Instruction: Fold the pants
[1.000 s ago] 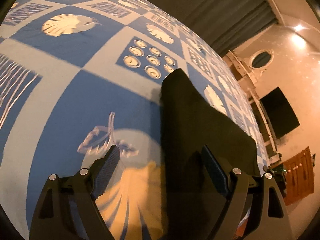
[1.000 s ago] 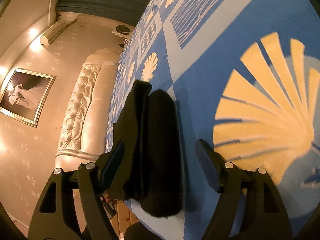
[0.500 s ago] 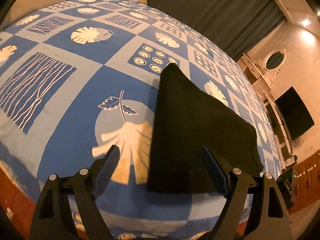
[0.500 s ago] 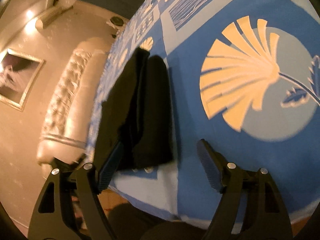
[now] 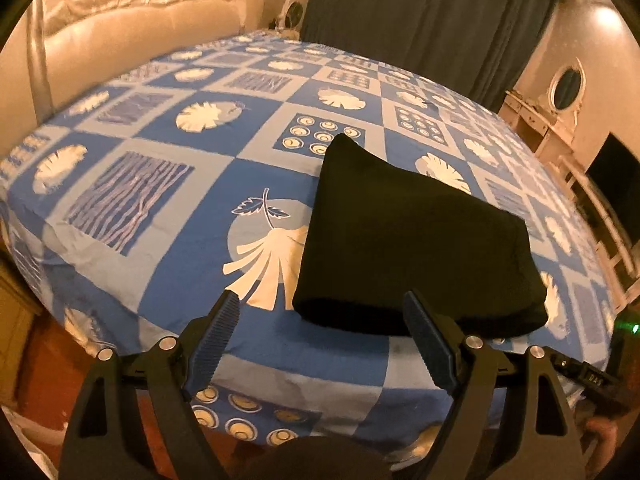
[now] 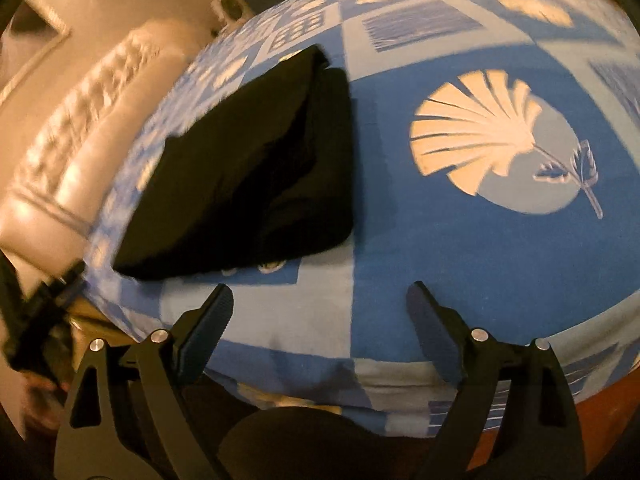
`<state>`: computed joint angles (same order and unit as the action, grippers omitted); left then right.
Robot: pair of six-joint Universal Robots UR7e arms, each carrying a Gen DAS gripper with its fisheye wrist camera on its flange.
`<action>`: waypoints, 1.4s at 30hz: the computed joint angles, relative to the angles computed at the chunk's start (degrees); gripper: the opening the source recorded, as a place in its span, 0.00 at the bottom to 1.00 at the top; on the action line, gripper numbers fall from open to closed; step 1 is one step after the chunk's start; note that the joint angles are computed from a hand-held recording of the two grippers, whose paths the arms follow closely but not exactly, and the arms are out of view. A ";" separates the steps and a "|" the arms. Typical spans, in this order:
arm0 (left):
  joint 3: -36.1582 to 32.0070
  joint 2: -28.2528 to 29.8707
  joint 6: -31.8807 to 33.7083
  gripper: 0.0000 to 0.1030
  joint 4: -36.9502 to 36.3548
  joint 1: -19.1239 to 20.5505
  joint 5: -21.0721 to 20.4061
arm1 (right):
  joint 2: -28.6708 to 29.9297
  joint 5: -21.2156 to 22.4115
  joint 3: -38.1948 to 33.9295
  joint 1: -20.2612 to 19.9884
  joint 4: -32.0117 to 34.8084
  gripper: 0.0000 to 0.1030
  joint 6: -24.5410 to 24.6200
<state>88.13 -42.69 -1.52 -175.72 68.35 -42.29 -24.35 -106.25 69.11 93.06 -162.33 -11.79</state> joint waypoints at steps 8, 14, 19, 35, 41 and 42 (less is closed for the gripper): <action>0.58 2.13 5.42 0.80 -5.68 -1.92 3.83 | 1.19 -3.52 3.11 2.63 -12.13 0.87 -2.33; 0.53 2.30 3.97 0.80 -2.93 -2.54 7.16 | 3.21 -7.57 3.99 4.90 -20.70 0.87 -8.54; 0.82 1.92 4.93 0.80 -2.05 -2.67 5.98 | 3.40 -7.56 3.97 5.00 -22.15 0.87 -9.11; 1.03 2.07 5.45 0.80 -3.03 -2.84 4.66 | 4.52 -8.47 3.96 5.59 -25.31 0.87 -12.44; 1.13 1.89 4.66 0.80 -2.67 -2.78 4.50 | 4.63 -8.52 3.80 5.55 -24.98 0.87 -12.48; 1.11 1.94 5.00 0.80 -2.91 -2.74 4.52 | 4.69 -8.60 3.76 5.54 -24.95 0.87 -12.39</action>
